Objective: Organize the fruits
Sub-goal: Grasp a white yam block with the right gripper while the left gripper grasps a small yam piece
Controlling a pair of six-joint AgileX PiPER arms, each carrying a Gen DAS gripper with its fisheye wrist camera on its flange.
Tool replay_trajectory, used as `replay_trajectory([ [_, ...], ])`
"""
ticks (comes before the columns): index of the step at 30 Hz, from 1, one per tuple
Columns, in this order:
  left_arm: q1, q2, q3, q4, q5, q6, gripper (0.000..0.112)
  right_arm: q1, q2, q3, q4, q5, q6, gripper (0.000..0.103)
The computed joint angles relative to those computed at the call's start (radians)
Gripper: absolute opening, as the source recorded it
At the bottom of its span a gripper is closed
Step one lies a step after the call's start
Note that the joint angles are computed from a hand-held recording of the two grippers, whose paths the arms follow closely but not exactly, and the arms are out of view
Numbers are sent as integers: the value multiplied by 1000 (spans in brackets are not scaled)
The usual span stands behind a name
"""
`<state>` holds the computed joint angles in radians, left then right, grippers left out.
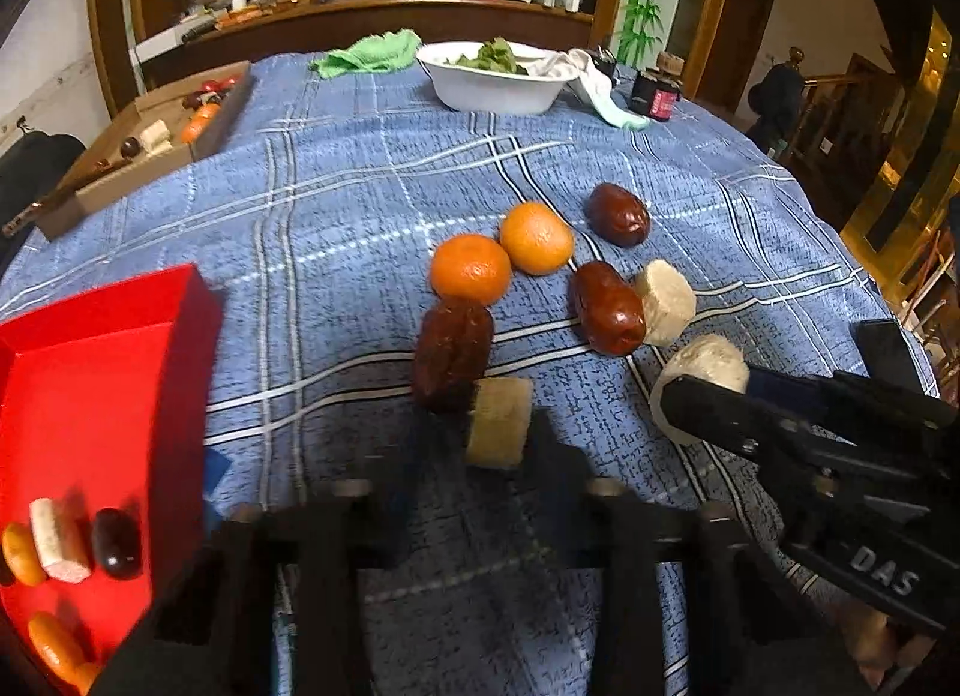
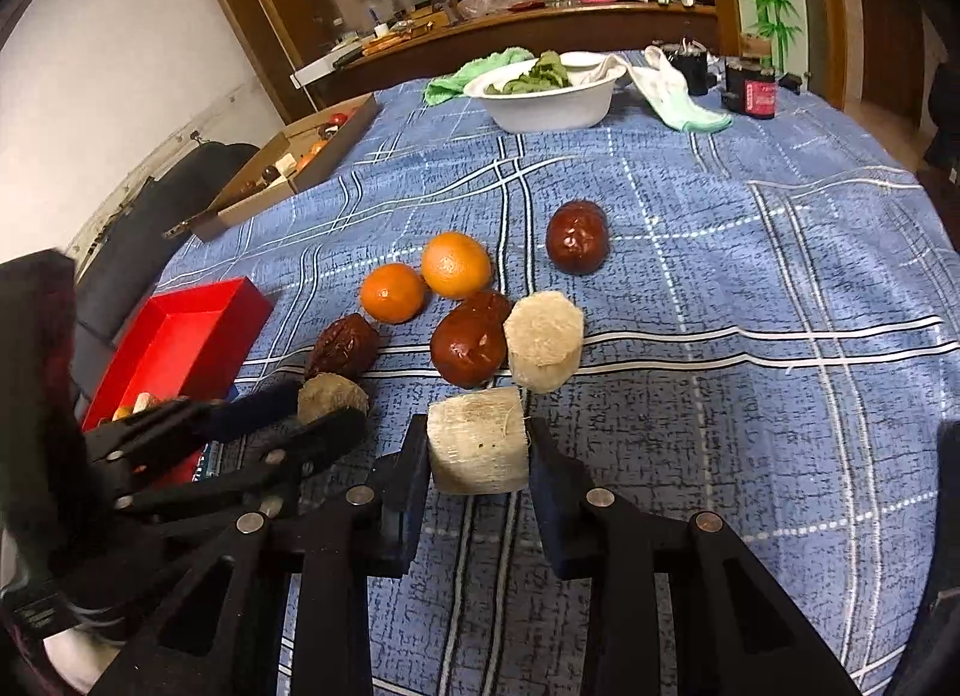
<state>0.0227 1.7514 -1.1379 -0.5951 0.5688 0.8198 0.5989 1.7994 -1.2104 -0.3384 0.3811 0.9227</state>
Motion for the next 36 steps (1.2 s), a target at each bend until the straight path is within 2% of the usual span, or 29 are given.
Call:
replay_trajectory([
  [2,-2,-7,10,-14,-4,15,17,4,-5,2,0,5,6,33],
  [6,31,-54,46,-80,4,73,16,19,-16,6,-26,18,36,33],
  [11,118,-128,89,-177,55,151,16,53,-34,-1,-82,47,93,33],
  [17,331,-233,136,-300,177,272,16,123,-41,-43,-132,90,126,34],
  [22,527,-220,72,-326,243,300,16,183,-9,-137,-107,129,77,34],
  [26,636,-146,-28,-312,255,277,16,212,80,-292,13,163,-60,34],
  [29,661,-97,-91,-288,240,249,16,231,176,-449,95,214,-159,34],
  [34,670,13,-195,-233,217,182,16,263,372,-775,152,362,-266,34],
  [36,663,56,-233,-205,211,147,16,266,476,-956,182,450,-313,34],
])
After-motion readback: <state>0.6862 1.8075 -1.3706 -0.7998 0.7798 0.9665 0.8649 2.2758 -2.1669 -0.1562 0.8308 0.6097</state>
